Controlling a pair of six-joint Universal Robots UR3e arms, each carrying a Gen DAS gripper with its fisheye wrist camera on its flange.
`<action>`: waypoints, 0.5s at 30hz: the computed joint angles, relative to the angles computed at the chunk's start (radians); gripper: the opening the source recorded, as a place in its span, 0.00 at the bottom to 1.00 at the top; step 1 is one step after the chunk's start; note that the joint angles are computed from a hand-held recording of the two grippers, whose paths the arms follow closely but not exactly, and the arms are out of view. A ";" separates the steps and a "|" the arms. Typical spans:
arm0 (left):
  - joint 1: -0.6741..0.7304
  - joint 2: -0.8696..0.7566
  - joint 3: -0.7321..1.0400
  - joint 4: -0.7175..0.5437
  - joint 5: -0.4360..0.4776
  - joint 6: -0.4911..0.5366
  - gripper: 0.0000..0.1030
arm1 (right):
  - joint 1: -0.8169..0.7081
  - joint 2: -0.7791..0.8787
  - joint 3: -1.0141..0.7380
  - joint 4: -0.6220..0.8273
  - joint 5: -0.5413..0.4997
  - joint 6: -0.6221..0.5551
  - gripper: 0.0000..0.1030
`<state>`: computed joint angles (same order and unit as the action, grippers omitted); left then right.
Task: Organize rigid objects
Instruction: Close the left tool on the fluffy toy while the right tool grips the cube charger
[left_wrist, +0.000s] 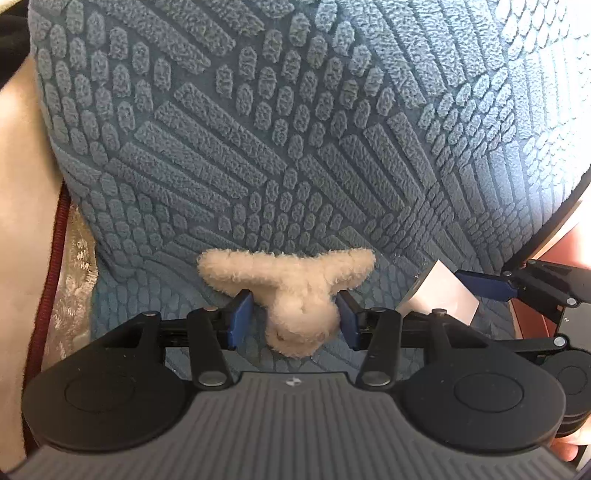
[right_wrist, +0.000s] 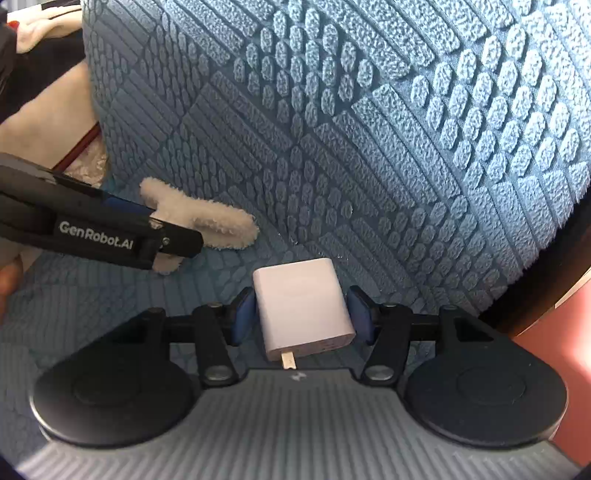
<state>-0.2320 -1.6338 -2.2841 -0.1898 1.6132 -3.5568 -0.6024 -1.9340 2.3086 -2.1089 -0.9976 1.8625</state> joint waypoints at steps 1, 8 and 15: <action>0.008 -0.011 -0.001 0.011 -0.006 0.007 0.54 | -0.003 0.003 -0.007 0.009 -0.002 -0.006 0.56; -0.010 -0.156 0.073 0.067 0.026 0.038 0.48 | 0.026 0.019 0.029 -0.065 -0.025 0.000 0.56; -0.075 -0.220 0.140 0.063 0.098 0.015 0.42 | 0.049 0.074 0.014 -0.098 -0.026 0.037 0.55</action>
<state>-0.3065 -1.8541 -2.1436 -0.1266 1.7109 -3.5416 -0.5536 -1.8605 2.3226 -2.2071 -1.0232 1.8998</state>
